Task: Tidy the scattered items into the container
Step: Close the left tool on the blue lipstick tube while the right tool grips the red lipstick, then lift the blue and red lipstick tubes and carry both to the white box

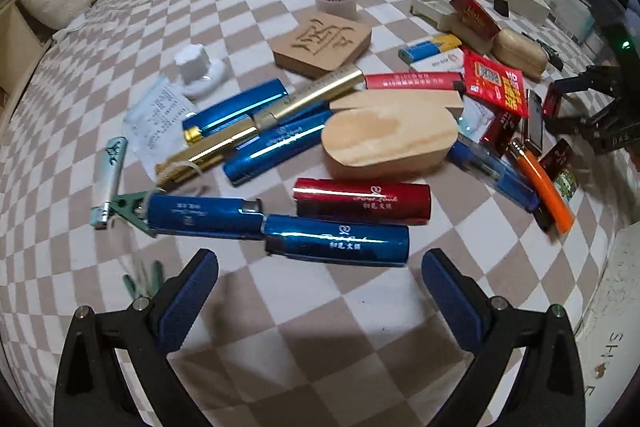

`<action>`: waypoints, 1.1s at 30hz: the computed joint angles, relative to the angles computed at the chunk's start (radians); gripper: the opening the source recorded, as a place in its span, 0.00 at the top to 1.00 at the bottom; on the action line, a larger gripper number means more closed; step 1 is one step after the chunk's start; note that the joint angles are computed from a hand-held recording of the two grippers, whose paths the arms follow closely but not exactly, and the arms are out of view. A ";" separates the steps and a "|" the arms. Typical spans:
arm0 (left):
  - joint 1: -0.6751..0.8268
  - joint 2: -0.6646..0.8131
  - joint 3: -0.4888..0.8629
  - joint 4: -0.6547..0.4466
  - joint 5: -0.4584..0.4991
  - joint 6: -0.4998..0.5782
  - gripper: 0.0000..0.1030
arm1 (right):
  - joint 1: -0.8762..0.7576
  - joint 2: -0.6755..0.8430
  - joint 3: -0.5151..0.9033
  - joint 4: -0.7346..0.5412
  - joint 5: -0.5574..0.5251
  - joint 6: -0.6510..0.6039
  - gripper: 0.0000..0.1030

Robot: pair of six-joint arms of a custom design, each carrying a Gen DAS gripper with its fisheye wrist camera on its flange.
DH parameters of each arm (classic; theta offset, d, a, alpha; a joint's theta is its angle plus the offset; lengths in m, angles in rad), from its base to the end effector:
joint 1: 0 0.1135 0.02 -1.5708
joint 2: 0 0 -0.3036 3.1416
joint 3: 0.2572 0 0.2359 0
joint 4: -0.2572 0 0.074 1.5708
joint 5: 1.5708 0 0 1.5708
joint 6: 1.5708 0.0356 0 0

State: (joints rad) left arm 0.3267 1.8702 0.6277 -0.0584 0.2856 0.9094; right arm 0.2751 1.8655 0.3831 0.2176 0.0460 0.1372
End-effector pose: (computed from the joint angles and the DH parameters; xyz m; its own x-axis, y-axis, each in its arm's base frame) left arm 0.2578 0.0767 0.1027 -0.7475 0.5462 -0.3781 0.5749 0.8170 0.0436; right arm 0.2132 0.0585 0.0776 -0.9444 -0.1246 -0.3044 -0.1301 0.9915 -0.0022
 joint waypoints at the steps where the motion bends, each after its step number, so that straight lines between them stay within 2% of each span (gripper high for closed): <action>1: -0.005 0.011 0.002 0.010 -0.007 -0.011 0.01 | -0.006 -0.007 -0.005 0.006 -0.006 -0.004 0.19; 6: -0.019 0.057 0.012 0.040 -0.012 -0.054 0.01 | -0.031 -0.011 -0.034 0.039 -0.046 -0.026 0.19; 10: -0.011 0.071 0.005 0.067 0.011 -0.018 0.01 | -0.046 -0.011 -0.049 0.055 -0.067 -0.031 0.19; 14: 0.002 0.075 0.007 0.053 0.050 0.023 0.10 | -0.063 -0.009 -0.056 0.070 -0.068 -0.047 0.19; 16: 0.008 0.066 0.000 0.047 0.071 0.047 0.19 | -0.054 -0.011 -0.061 0.074 -0.066 -0.044 0.19; 33: -0.006 0.040 -0.038 0.049 0.035 0.002 0.20 | -0.058 -0.087 -0.150 0.081 -0.111 -0.014 0.19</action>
State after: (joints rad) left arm 0.3203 1.9107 0.5894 -0.0091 0.3203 0.9110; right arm 0.2166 1.7786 0.2336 0.2990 -0.0645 0.1237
